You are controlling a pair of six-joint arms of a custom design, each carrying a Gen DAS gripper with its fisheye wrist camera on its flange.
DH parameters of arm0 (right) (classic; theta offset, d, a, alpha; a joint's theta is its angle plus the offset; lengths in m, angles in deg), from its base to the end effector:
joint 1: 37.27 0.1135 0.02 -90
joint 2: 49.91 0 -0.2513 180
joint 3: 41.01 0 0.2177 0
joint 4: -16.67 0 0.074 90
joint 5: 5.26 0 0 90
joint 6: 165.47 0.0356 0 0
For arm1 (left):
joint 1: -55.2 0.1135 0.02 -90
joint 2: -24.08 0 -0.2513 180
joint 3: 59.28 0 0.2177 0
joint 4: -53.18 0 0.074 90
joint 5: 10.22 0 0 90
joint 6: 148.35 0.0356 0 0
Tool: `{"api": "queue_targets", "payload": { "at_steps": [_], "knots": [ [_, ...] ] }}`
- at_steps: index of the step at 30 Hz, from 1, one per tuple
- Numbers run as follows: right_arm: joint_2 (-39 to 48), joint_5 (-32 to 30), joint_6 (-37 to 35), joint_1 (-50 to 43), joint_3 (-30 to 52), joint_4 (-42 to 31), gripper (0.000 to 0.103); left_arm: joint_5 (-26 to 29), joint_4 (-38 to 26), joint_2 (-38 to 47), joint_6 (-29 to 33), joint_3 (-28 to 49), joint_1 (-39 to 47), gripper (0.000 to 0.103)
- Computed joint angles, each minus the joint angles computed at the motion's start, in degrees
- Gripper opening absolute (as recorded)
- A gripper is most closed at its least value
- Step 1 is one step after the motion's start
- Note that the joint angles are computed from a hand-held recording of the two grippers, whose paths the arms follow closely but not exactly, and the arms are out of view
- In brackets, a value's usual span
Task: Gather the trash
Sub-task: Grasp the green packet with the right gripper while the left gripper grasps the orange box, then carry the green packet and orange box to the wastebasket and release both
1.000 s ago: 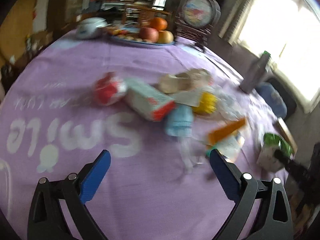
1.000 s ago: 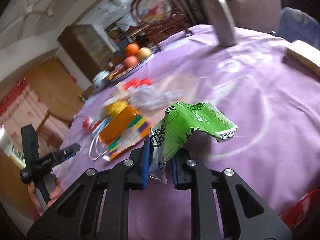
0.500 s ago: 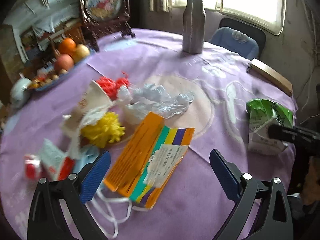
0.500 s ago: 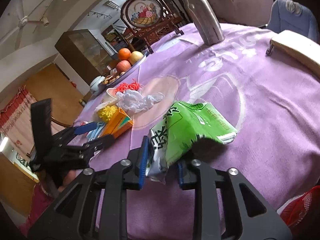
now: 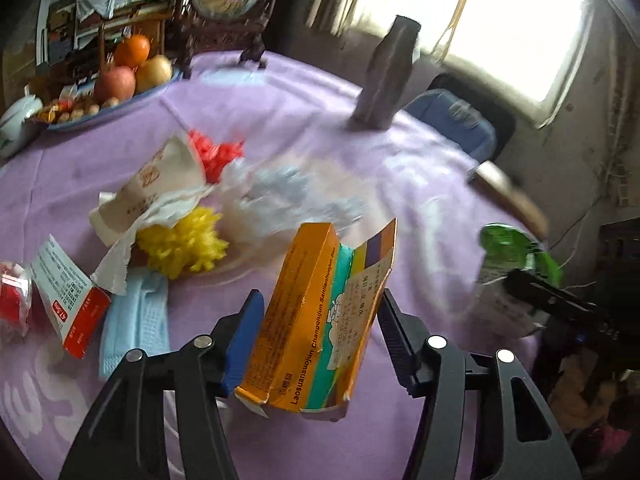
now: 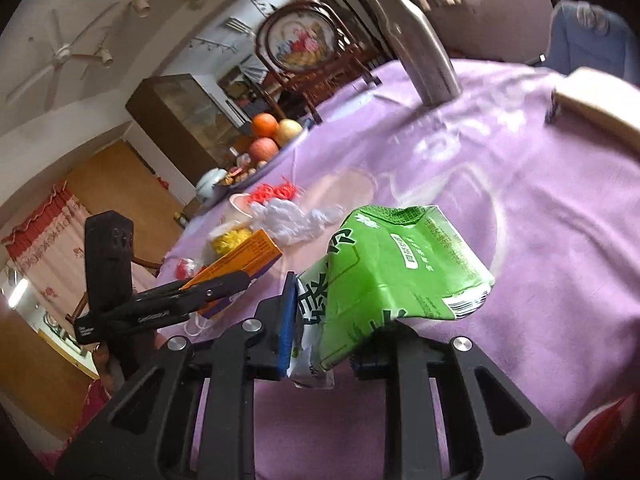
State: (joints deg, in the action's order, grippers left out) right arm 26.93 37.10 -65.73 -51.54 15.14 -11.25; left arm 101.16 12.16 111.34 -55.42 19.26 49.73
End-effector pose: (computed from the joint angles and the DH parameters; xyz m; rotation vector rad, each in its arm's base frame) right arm 0.2306 -0.0315 0.2078 0.1000 2.2582 0.9503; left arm 0.2898 -0.0408 0.2497 0.3425 2.3895 -0.4740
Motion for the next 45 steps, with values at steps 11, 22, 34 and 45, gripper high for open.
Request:
{"api": "queue_targets", "payload": {
  "at_steps": [11,22,34,45],
  "knots": [
    [-8.5,-9.3,-14.0,-17.1,3.5,-18.3,0.023,-2.4,2.9,-12.3,-8.9,-4.5,-10.0,0.058],
    [10.2,-11.6,-71.3,-58.7,20.6,-64.1,0.023,-14.0,6.0,-10.3,-17.4,-1.3,-35.1,0.058],
    [43.3,11.1,-67.2,-73.5,29.6,-41.2,0.036,-13.8,12.1,16.0,-23.7,14.6,-54.4,0.058],
    [67.5,21.9,-58.3,-77.9,52.3,-43.4,0.075,-10.8,0.6,41.1,-21.8,40.5,-61.3,0.058]
  ]
}}
